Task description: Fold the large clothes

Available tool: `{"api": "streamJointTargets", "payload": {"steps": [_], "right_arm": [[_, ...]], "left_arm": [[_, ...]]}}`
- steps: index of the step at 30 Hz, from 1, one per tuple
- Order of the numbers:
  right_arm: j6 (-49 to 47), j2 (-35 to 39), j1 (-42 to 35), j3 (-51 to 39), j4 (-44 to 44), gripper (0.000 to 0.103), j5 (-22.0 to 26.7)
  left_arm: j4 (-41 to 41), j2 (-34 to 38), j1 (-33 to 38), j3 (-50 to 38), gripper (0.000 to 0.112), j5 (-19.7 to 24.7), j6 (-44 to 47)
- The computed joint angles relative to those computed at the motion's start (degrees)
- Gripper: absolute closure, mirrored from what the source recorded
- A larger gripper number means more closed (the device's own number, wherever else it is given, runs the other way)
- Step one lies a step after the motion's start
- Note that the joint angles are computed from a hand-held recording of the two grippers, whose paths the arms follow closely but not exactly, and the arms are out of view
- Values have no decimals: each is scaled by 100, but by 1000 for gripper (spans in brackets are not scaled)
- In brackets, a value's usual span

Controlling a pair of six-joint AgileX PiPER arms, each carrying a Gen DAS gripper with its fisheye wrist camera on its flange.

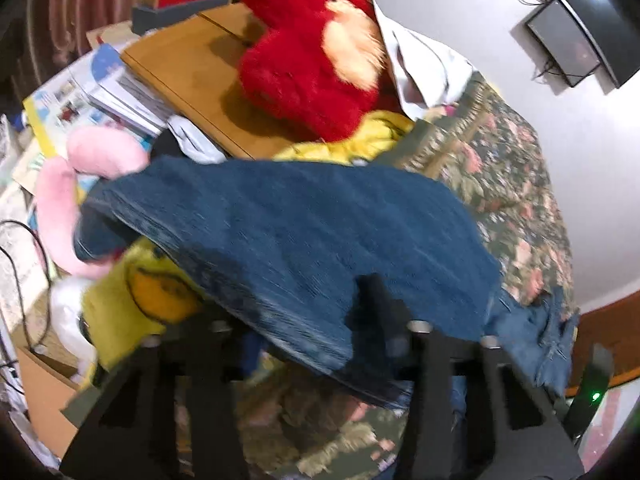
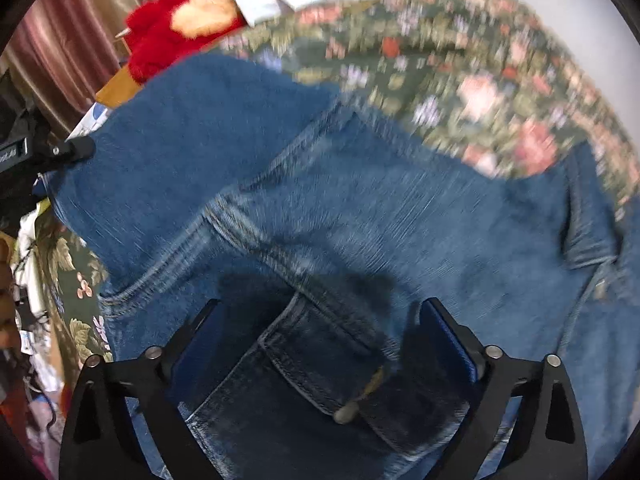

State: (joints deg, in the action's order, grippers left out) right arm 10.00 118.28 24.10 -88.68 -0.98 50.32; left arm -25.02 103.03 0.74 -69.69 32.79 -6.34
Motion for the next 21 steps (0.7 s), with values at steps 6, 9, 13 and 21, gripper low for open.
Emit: {"api": "streamJointTargets", "payload": {"steps": [6, 9, 13, 21], "right_arm": [[-157, 95, -76, -110, 303, 17, 258], [-128, -119, -173, -148, 631, 26, 604], [-281, -996, -542, 224, 1405, 26, 688], [-655, -3195, -1563, 1114, 1836, 20, 1106]], "left_arm": [[1469, -322, -397, -376, 96, -60, -1062], [2153, -604, -774, -593, 98, -35, -1448], [3241, -879, -1557, -916, 100, 65, -2030], [3165, -960, -2624, -878, 101, 68, -1839]]}}
